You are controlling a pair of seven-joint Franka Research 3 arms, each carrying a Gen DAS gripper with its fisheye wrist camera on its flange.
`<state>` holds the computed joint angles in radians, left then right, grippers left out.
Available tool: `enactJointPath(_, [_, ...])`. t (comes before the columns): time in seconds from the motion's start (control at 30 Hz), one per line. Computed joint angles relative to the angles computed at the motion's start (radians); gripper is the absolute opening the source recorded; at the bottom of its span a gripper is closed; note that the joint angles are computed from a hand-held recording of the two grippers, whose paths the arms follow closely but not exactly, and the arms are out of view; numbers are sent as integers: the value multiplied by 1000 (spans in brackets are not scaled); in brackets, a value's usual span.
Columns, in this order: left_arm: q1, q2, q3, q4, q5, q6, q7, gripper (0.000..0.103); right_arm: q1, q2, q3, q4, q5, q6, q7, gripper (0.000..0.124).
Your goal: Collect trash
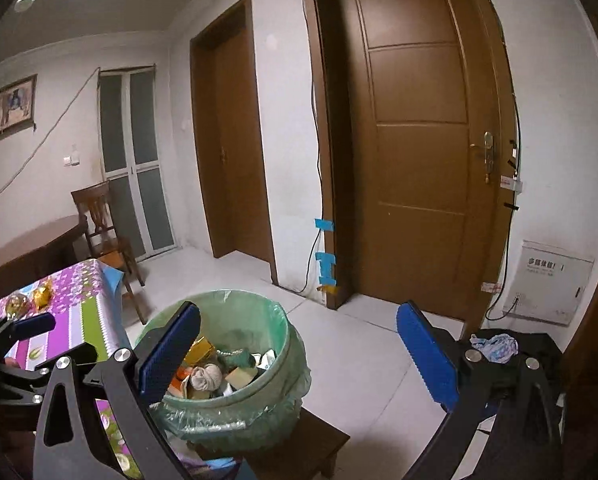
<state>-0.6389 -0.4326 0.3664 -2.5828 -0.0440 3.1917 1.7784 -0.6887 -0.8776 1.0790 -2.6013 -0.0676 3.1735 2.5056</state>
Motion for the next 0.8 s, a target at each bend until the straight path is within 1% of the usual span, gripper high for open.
enactJointPath(0.07, [20, -7, -20, -18, 7, 18, -7, 98, 20, -36, -4, -14, -7, -24, -5, 98])
enactJointPath(0.1, [24, -12, -24, -26, 12, 20, -13, 98, 25, -76, 3, -22, -12, -48, 0, 98])
enactJointPath(0.13, [18, -23, -16, -33, 18, 17, -14, 97, 29, -99, 5, -27, -18, -58, 7, 98])
enactJointPath(0.17, [25, -26, -24, -41, 24, 20, -20, 97, 33, -110, 6, -32, -24, -61, 12, 98])
enactJointPath(0.27, [107, -24, -101, -62, 64, 48, -56, 97, 81, -100, -11, -49, -41, -68, 10, 98])
enactJointPath(0.3, [154, -23, -143, -72, 81, 64, -76, 97, 95, -83, -15, -50, -49, -59, 4, 98])
enactJointPath(0.37, [197, -25, -179, -81, 109, 76, -103, 97, 121, -14, -31, -47, -69, -26, -30, 98])
enactJointPath(0.4, [237, -25, -213, -85, 122, 79, -122, 97, 117, 9, -26, -39, -73, -14, -41, 98])
enactJointPath(0.43, [258, -25, -227, -88, 134, 82, -135, 97, 120, 16, -22, -41, -71, -9, -45, 98])
enactJointPath(0.5, [241, -30, -200, -91, 157, 73, -151, 97, 129, 49, -24, -39, -71, 5, -66, 98])
enactJointPath(0.53, [247, -32, -201, -91, 168, 69, -163, 97, 130, 56, -20, -38, -68, 3, -72, 98])
enactJointPath(0.6, [289, -30, -232, -96, 195, 80, -186, 97, 117, 60, -4, -29, -67, -2, -83, 98])
enactJointPath(0.67, [401, -24, -327, -99, 227, 108, -214, 97, 109, 50, 9, -24, -68, -19, -89, 98])
enactJointPath(0.73, [447, -20, -356, -95, 250, 114, -237, 97, 95, 57, 10, -21, -70, -14, -95, 98])
enactJointPath(0.8, [454, -19, -351, -92, 275, 111, -255, 97, 100, 61, 5, -29, -63, -2, -93, 98])
